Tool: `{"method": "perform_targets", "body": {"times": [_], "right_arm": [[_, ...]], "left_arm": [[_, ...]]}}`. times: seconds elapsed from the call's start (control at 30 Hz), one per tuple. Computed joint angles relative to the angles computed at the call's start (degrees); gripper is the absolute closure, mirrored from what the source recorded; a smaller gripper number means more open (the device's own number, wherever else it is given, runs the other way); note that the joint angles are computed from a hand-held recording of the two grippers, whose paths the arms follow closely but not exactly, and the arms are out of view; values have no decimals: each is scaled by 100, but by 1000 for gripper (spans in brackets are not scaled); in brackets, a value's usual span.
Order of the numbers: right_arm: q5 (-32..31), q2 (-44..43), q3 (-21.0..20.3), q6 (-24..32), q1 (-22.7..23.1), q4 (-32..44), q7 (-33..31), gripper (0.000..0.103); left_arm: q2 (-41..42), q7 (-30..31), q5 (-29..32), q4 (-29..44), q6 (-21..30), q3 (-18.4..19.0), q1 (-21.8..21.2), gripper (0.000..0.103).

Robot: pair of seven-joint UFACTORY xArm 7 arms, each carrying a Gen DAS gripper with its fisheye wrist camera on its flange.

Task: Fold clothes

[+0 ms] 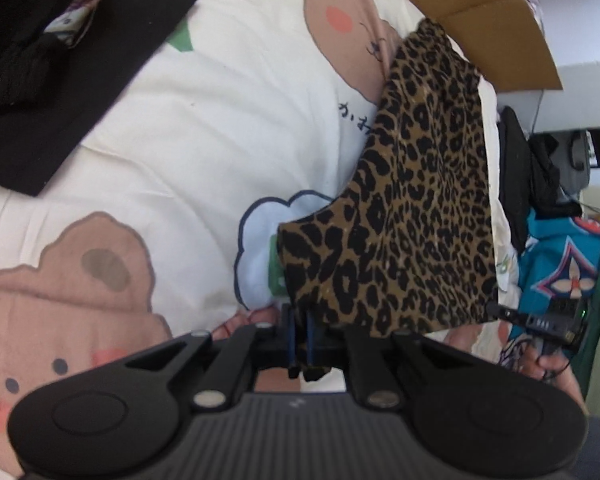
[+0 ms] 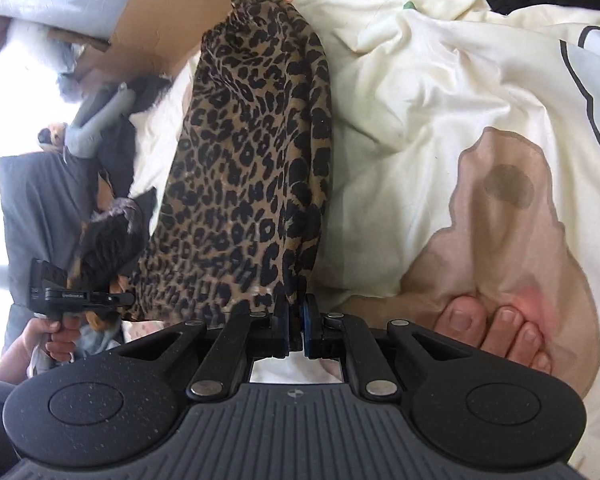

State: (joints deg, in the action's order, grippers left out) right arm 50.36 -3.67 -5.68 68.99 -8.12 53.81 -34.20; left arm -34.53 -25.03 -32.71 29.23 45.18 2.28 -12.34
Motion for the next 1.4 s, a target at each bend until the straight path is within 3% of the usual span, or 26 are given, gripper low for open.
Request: {"method": "perform_targets", "body": {"times": [0.17,0.4,0.43,0.5,0.57,0.67,0.83,0.97,1.13,1.4], "right_arm": [[-382,28,109,-217,100,-40,1,98],[-424,27,78,-184,112,-63,-94,94],[-458,44,85,-198,118,-52,-104,93],[-560,45,114,-318,139,-64,-143,78],[-639,63,146,-465,172,-65,-122,72],[-723,74,153,-608,186,-18,-53,72],[-489,-7,139,-1096,231,54,-293,72],[-272,153,216,-1397,332,300,-558,72],[-431,338,433,-2017,543,479,-692,72],[-289,904,648,-2678,639,825,-613,72]], "left_arm": [[245,-59,57,-2,-105,-37,42,97],[565,83,75,181,5,-4,76,95],[605,70,89,188,17,-28,89,92],[597,-2,192,222,104,-102,123,89],[606,-74,294,246,111,-165,155,80],[538,-232,481,272,138,-222,232,69],[447,-510,1093,454,177,-296,490,69],[745,-487,1502,847,-189,-374,552,67],[1596,-132,1320,1451,-898,-348,290,68],[2729,467,1067,2280,-1419,-493,120,75]]}}
